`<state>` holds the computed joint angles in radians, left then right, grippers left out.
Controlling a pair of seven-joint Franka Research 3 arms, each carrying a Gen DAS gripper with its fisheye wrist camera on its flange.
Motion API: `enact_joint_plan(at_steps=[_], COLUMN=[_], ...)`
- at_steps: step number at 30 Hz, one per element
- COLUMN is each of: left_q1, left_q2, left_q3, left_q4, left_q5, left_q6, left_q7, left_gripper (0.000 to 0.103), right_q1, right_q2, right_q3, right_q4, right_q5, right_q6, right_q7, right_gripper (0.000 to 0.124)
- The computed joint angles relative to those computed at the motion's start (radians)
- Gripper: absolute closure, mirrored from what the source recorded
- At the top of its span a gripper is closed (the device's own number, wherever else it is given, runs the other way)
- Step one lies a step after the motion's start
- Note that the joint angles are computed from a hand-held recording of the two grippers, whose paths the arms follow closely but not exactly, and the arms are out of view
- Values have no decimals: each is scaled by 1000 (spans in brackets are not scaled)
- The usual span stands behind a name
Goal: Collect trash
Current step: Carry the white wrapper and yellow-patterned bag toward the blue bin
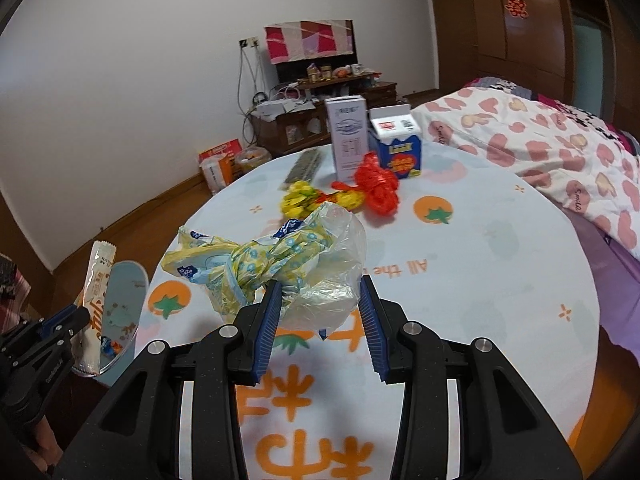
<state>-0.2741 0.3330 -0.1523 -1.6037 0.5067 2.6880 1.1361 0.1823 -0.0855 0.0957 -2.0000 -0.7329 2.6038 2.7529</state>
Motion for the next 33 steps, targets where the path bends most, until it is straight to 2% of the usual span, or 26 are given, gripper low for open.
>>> enact_joint_plan(at_steps=[33], left_q1=[53], left_q2=[-36], left_q3=[23], left_q4=[-45], left_q5=[13], left_q6=[5], left_q7=[-50], left_gripper=[88], right_q1=[119], right_q2=[152], right_q3=[-38], right_q4=[166], right_q5=[50], right_q6=[-11], right_q7=[-127], right_gripper=[84])
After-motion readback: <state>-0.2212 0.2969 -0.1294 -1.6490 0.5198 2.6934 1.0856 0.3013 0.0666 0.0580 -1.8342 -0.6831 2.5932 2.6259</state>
